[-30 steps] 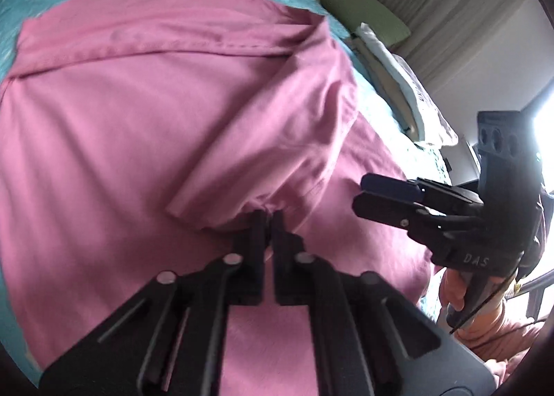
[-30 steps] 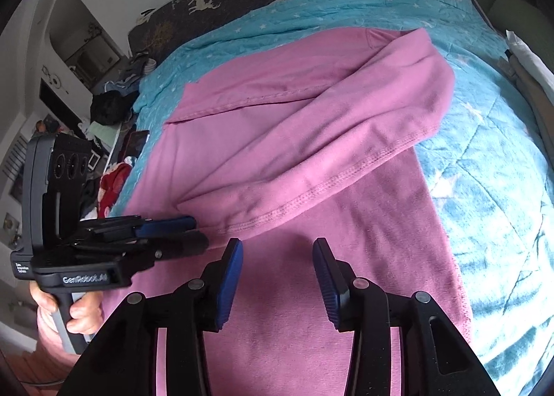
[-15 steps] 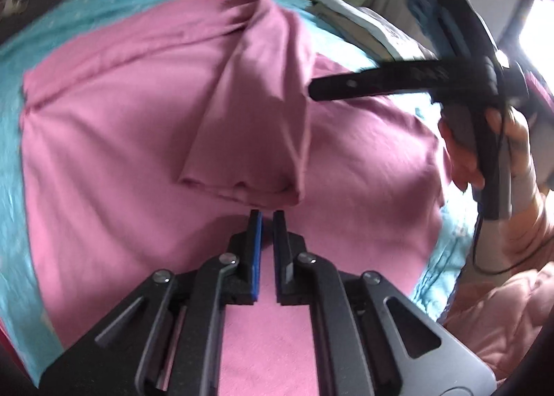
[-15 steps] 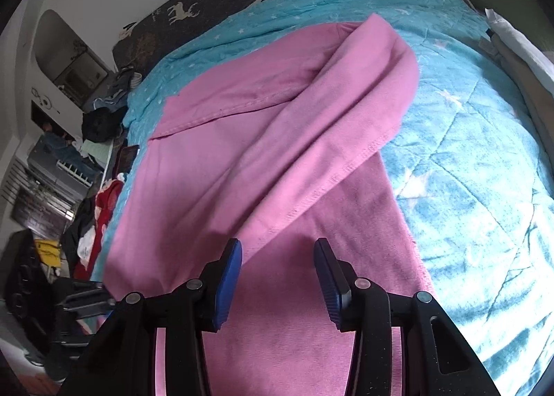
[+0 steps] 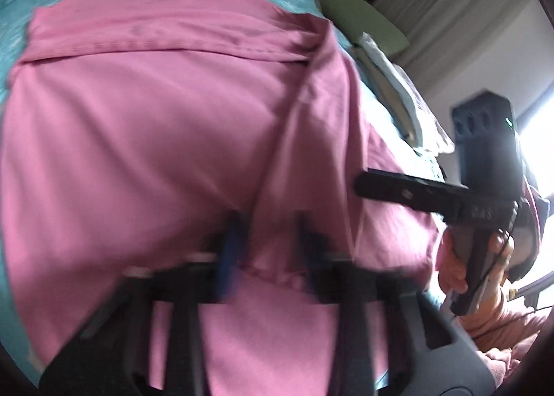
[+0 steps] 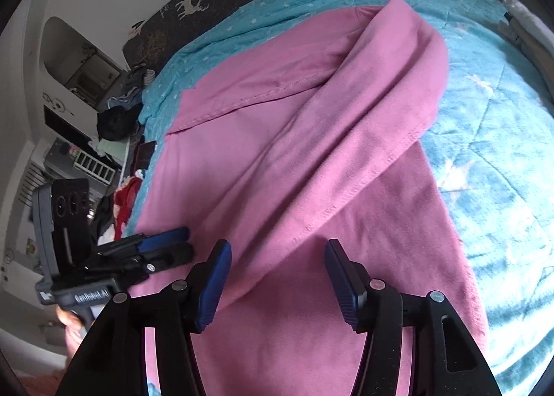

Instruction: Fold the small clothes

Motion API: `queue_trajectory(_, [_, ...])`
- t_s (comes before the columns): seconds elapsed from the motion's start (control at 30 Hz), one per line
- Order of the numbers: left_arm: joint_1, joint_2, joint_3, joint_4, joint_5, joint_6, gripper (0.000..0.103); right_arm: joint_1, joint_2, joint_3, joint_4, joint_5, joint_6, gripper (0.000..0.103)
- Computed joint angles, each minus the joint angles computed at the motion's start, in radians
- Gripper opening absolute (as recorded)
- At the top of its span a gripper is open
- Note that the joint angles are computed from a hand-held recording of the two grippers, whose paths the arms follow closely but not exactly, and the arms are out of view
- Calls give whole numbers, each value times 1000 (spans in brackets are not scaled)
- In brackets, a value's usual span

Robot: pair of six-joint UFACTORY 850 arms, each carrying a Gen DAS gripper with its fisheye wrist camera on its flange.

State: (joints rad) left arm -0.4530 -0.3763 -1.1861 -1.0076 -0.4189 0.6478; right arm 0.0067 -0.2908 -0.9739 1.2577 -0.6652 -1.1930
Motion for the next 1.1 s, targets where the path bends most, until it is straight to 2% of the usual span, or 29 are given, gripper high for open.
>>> queue_trajectory(0.03, [2,-15,-17,1,-38,-12,4,-1,-14,-11,6,-9,11,58])
queue_trajectory(0.07, [2,-17,-18,-11,-43,-9,4,-2,-24,-18,15,-15,17,58])
queue_trajectory(0.1, [-3,-14,-18,1,-32,-12,3,-4,-38,-29,26,-24,21,47])
queue_trajectory(0.13, [-6,-7,-20,16,-25,-24,3,-5,-44,-35,31,-28,20,12])
queue_trajectory(0.17, [-4,2,-19,6,-20,-19,3,-5,-51,-44,23,-29,28,4])
queue_trajectory(0.27, [16,41,-20,-113,-27,73,3,-16,-53,-48,56,-37,10,3])
queue_trajectory(0.43, [31,51,-138,-88,-15,69,3,-29,-30,-60,117,-73,-51,4])
queue_trajectory(0.53, [29,19,-253,76,-2,-49,3,-35,-20,-90,138,-108,-61,4])
queue_trajectory(0.63, [41,-24,-382,267,-27,-209,3,-15,-13,-153,120,-74,-43,4])
queue_trajectory(0.7, [49,-61,-476,402,-50,-341,3,9,-22,-219,93,-53,-28,4])
queue_trajectory(0.83, [73,-114,-632,549,-88,-471,3,53,-71,-392,67,-49,10,4])
queue_trajectory(0.97, [108,-130,-684,698,-97,-580,3,91,-155,-556,11,-91,88,5])
queue_trajectory(1.1, [149,-153,-677,799,-113,-670,3,153,-261,-697,-130,-108,198,5])
